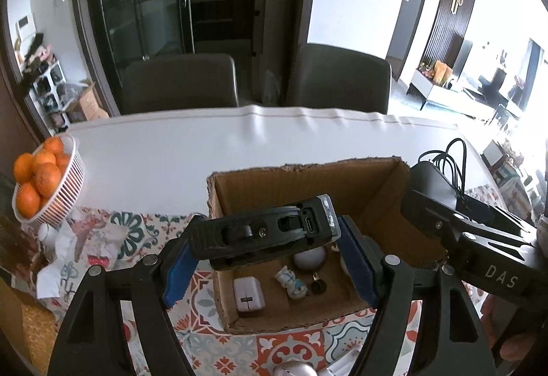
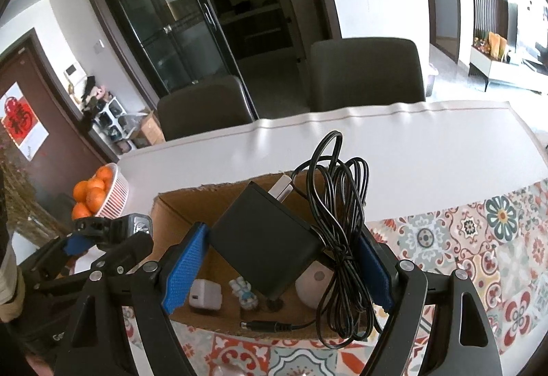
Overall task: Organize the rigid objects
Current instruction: 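Open both tools to drop the charger and clip into the box, then withdraw both tools toward the silver egg and white battery charger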
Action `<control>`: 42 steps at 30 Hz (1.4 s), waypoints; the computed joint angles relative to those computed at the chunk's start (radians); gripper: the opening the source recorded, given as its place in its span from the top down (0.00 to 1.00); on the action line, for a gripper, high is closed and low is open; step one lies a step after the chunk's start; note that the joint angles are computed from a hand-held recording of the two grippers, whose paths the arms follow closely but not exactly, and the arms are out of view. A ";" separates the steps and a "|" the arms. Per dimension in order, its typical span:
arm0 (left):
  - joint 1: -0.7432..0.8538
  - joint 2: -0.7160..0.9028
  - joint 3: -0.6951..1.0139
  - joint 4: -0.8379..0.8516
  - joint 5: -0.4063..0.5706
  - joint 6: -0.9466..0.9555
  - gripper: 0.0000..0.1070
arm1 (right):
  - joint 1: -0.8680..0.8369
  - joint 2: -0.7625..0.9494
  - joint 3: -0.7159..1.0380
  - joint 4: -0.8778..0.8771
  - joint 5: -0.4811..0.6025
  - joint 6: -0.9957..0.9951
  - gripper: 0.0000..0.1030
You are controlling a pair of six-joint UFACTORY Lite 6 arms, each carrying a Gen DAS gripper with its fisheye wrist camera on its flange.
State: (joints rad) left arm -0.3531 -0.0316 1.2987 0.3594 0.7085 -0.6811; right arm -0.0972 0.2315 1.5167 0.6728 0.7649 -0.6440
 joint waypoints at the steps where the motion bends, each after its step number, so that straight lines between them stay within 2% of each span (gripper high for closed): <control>1: 0.005 0.006 0.000 -0.010 -0.001 0.006 0.29 | 0.001 0.002 -0.003 -0.004 -0.002 0.003 0.20; 5: -0.003 0.004 -0.008 0.026 0.005 -0.021 0.26 | 0.007 0.013 -0.005 -0.014 -0.006 0.012 0.20; 7: -0.010 -0.002 -0.012 0.057 0.015 -0.042 0.20 | 0.007 0.021 0.000 -0.014 0.002 0.016 0.20; 12: -0.019 -0.047 -0.038 0.103 0.025 -0.085 0.15 | 0.016 0.032 0.011 -0.019 0.022 0.025 0.19; 17: -0.012 -0.095 -0.059 0.094 0.036 -0.085 0.15 | 0.031 -0.008 -0.008 -0.041 0.006 0.042 0.18; 27: -0.125 -0.236 -0.131 0.241 0.148 -0.242 0.12 | 0.035 -0.233 -0.173 -0.118 -0.052 0.085 0.18; 42: -0.445 -0.470 -0.341 0.436 0.371 -0.503 0.09 | -0.052 -0.537 -0.462 -0.087 -0.014 -0.038 0.18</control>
